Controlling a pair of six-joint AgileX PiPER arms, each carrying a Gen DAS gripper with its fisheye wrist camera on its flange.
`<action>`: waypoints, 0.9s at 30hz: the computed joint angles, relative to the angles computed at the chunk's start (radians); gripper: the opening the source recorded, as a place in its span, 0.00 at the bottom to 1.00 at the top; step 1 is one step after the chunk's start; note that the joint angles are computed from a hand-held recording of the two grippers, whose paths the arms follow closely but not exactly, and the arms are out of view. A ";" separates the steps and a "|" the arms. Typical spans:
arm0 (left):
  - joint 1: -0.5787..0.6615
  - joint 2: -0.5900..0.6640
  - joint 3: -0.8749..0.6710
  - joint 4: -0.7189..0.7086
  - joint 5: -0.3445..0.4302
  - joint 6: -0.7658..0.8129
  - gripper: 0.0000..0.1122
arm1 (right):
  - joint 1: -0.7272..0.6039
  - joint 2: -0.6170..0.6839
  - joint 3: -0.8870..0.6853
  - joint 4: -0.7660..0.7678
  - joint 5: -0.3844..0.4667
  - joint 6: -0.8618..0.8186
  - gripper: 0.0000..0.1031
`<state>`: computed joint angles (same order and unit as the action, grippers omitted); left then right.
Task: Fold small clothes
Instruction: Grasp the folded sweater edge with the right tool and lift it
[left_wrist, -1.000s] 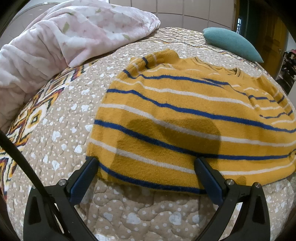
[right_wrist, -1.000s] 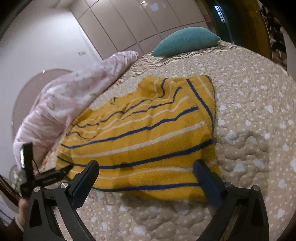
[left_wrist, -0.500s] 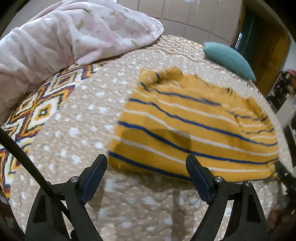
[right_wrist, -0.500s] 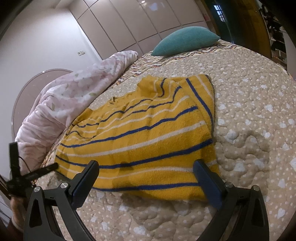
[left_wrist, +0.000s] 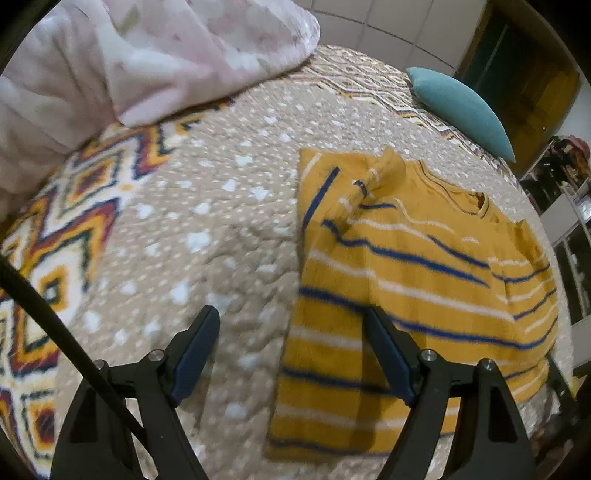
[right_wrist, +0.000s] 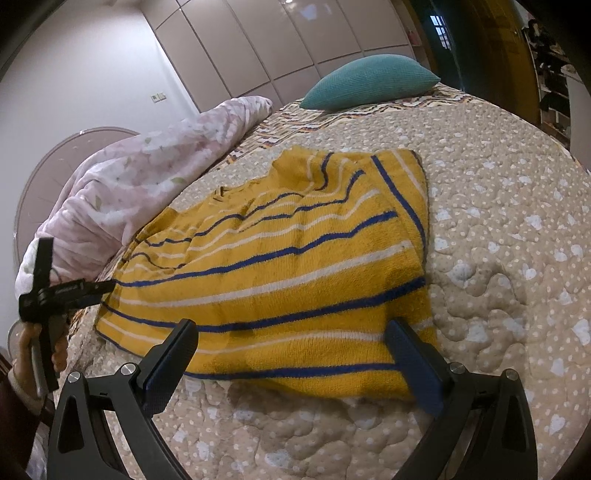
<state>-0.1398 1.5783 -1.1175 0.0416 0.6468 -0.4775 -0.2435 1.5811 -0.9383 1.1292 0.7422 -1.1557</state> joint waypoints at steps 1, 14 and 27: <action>0.011 0.014 -0.011 -0.031 -0.001 0.025 0.72 | 0.000 -0.003 0.003 -0.001 -0.001 0.000 0.99; 0.024 -0.061 0.032 -0.186 0.005 0.185 0.31 | 0.074 -0.170 -0.027 -0.319 0.061 0.298 0.97; 0.063 -0.206 0.355 -0.481 -0.280 0.308 0.39 | 0.584 0.198 -0.590 -0.714 0.088 0.858 0.45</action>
<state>-0.0766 1.3719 -0.7625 -0.4398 0.3669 -0.1692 0.3405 1.7791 -1.5284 0.4150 0.8301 -0.2976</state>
